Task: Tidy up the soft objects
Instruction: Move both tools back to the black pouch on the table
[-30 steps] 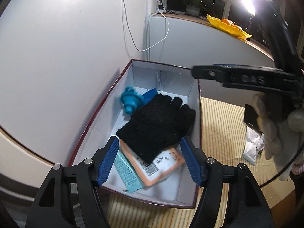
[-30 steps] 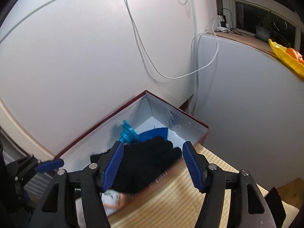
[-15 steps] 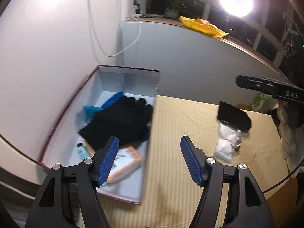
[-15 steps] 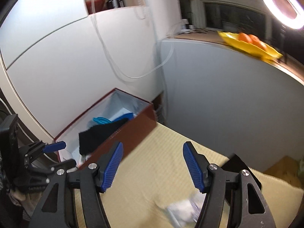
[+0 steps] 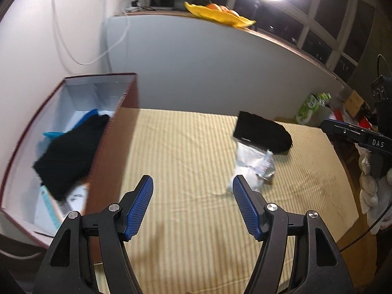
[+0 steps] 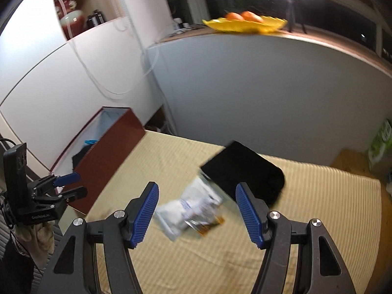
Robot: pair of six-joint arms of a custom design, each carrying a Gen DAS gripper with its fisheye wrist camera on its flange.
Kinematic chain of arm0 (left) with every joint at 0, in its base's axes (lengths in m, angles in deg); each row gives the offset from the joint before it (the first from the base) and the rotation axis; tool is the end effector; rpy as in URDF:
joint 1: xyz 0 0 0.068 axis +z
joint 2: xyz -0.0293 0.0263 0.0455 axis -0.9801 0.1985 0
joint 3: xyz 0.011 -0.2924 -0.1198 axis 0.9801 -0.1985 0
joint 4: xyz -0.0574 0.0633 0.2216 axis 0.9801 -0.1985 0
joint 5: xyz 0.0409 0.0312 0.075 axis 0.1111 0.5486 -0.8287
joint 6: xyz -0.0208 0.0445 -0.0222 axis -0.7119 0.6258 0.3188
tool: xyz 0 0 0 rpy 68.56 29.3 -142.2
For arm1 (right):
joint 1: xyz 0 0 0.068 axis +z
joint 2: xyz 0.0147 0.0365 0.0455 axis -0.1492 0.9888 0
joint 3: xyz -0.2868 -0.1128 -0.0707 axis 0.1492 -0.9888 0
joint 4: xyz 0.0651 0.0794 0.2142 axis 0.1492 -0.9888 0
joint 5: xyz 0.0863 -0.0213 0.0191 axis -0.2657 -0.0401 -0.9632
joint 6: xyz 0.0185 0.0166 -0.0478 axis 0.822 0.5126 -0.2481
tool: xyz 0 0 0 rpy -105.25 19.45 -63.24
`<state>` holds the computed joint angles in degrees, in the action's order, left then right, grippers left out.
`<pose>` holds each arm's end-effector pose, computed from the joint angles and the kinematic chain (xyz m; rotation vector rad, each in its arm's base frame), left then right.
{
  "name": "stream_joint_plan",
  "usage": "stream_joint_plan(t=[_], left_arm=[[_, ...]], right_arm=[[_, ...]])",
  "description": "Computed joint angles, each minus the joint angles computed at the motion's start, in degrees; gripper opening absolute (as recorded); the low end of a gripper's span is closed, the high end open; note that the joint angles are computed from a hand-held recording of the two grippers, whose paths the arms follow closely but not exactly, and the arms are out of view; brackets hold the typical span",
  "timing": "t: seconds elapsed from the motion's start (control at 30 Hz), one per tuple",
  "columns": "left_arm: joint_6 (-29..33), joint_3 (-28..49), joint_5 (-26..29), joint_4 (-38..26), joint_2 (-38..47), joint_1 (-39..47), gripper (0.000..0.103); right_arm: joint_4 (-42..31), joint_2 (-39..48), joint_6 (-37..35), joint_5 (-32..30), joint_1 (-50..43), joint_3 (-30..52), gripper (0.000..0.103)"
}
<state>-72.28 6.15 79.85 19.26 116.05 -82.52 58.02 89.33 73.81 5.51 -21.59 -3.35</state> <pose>0.2852 -0.0346 0.2097 0.5836 2.4201 -0.4623 0.2218 -0.0405 0.2439 0.0965 2.4086 0.2431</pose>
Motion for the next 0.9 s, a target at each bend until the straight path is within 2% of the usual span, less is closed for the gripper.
stream_joint_plan(t=[0.17,0.33,0.53,0.9], left_arm=[[-2.1,0.3,-1.8,1.4,1.7,-4.5,0.067],[-4.7,4.7,-2.0,-0.5,5.0,-8.2,0.067],[-10.1,13.2,-1.1,-3.4,12.8,-13.2,0.067],[-14.3,32.2,-0.2,-10.7,28.6,-19.8,0.068]], right_arm=[[0.9,3.2,-2.6,-4.1,-7.7,-0.8,0.062],[1.6,8.6,-3.8,-7.4,-12.2,0.9,0.062],[2.6,16.5,-3.3,-9.9,-15.1,3.8,0.062],[5.4,30.1,-0.7,-11.6,-17.7,9.3,0.062]])
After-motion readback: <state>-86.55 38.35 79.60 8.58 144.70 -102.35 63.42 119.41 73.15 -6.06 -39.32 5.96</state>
